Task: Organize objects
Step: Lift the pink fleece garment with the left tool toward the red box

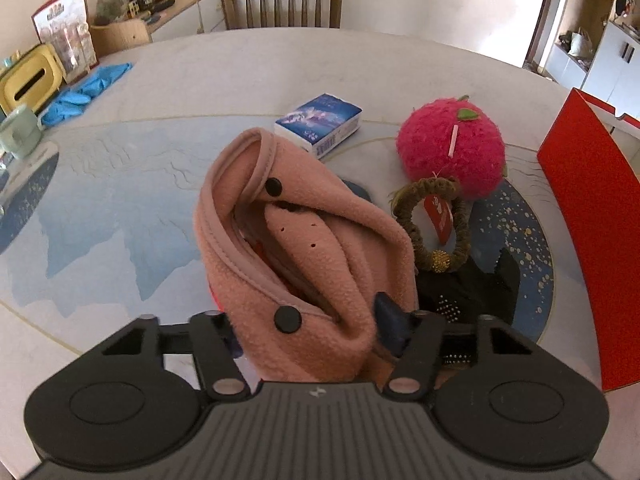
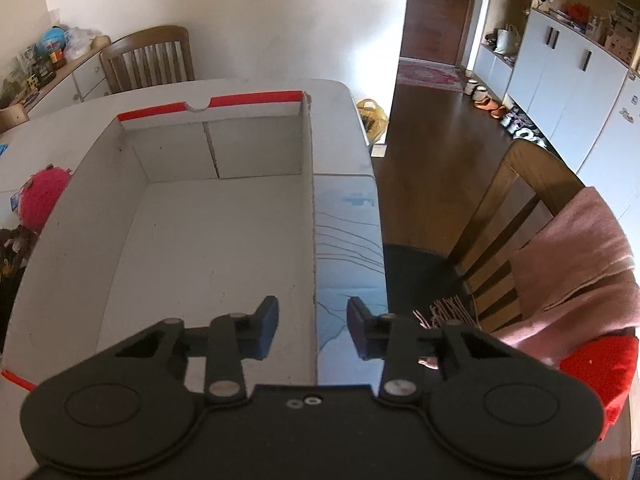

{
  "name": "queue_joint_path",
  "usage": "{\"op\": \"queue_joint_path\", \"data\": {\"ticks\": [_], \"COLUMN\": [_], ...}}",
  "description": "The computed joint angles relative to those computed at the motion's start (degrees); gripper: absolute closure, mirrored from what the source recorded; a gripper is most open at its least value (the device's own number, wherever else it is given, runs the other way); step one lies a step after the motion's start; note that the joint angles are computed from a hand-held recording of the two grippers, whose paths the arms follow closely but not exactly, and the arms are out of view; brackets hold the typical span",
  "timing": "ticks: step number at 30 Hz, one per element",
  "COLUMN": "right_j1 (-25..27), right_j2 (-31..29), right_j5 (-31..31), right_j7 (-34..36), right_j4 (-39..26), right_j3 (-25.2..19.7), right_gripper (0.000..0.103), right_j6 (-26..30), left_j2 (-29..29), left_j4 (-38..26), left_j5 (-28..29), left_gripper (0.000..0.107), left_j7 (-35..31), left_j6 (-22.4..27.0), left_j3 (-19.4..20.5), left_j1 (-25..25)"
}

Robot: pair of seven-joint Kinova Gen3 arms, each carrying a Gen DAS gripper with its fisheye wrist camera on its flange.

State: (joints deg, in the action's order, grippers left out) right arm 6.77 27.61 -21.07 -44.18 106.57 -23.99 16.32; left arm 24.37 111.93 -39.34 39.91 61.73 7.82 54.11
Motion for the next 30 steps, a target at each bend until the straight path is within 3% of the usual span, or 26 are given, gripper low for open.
{"op": "queue_joint_path", "data": {"ticks": [4, 9, 16, 30], "right_j1": [-1.14, -2.46, -2.68, -1.66], "right_j2": [0.47, 0.44, 0.47, 0.49], "right_j5": [0.71, 1.66, 2.21, 1.04], "right_j7": [-0.19, -0.48, -1.03, 1.12], "right_j4": [-0.84, -0.95, -1.3, -1.14], "right_j3": [1.11, 2.16, 2.4, 1.5], "right_gripper": [0.085, 0.099, 0.101, 0.101], "right_j6": [0.68, 0.65, 1.1, 1.83], "left_j2": [-0.33, -0.33, -0.4, -3.59], "left_j4": [-0.3, -1.51, -2.19, -7.18], "left_j5": [-0.24, -0.52, -1.61, -7.37], "left_gripper": [0.071, 0.08, 0.092, 0.093], "left_j7": [0.58, 0.32, 1.84, 1.7], "left_j6": [1.17, 3.92, 6.38, 16.99], "left_j3": [0.14, 0.8, 1.3, 4.25], "left_j1": [0.63, 1.47, 2.89, 6.55]}}
